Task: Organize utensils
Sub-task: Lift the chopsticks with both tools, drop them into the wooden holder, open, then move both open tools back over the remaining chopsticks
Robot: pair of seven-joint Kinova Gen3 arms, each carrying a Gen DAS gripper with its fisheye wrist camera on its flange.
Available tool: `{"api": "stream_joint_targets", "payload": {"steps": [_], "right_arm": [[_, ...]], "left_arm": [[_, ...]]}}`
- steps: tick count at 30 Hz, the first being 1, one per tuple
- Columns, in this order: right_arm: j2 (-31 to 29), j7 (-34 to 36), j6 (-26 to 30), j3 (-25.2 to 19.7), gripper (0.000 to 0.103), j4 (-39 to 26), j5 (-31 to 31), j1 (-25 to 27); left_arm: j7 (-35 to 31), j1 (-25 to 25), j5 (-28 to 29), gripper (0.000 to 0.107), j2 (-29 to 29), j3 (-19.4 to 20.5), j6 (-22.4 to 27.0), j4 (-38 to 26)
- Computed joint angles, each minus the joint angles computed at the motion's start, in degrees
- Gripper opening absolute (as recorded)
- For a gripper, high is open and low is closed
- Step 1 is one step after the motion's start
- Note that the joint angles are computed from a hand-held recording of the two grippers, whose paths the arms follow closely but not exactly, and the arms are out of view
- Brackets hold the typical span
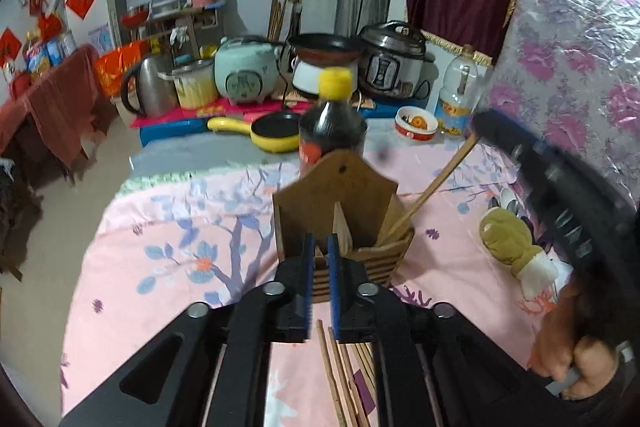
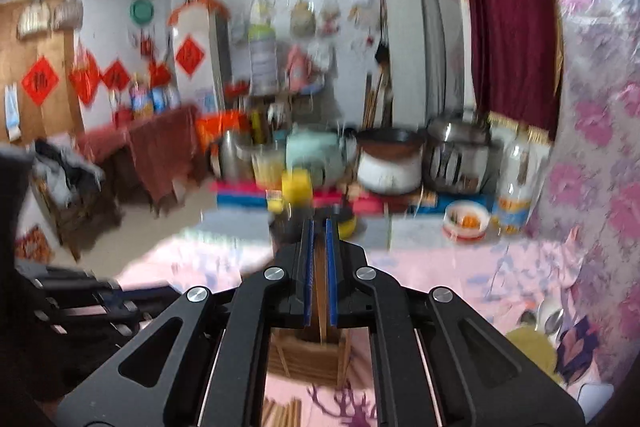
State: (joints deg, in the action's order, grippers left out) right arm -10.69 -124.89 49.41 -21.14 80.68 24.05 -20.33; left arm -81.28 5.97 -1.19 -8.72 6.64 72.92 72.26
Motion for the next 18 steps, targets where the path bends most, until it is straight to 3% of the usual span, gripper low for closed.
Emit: {"api": "stream_joint_targets", "payload": {"steps": [2,4,6,8,10,11,13,18], "right_arm": [[-0.91,1.01,-0.55,1.42,0.013,1.77,-2.18,-0.24],[-2.42,2.02,-0.98,2.04,0.016,3.10,-3.68,0.12],[-4.48,1.96,-0.70,0.75,0.028,4.31,-3.10,1.41],[-6.94,1.44,-0.29,-0.84,0.048,5.66,-2.56,3.11],[-10.35,1.82,-0.75,-0.91,0.065,8.02,-4.10,4.07],[-11.94,2.15,-0.69,-0.81,0.079,8.95,-5.31,4.34],[-15.31,2.81,-0.79,-0.10,0.093,11.31,-8.22,4.51],[-21.45,7.74,2.19,2.65,0.097,16.25,-16.51,1.89]], "left_arm": [[0.57,-0.05,-1.17,0.057,-1.71,0.10,-2.38,2.80],[2.93,-1.17,-5.30,0.066,-4.13,2.49,-4.85,5.40],[4.67,-1.62,-7.61,0.076,-6.01,3.58,-5.85,7.05],[7.80,-2.95,-10.00,0.093,-8.42,5.34,-6.55,8.90],[10.66,-4.42,-11.86,0.097,-10.89,6.98,-7.27,11.00],[11.67,-5.02,-12.33,0.097,-12.11,7.60,-7.19,12.04],[13.28,-5.98,-12.46,0.097,-14.48,8.54,-6.41,14.13],[15.61,-7.81,-11.98,0.097,-20.55,11.35,-5.43,22.10]]}}
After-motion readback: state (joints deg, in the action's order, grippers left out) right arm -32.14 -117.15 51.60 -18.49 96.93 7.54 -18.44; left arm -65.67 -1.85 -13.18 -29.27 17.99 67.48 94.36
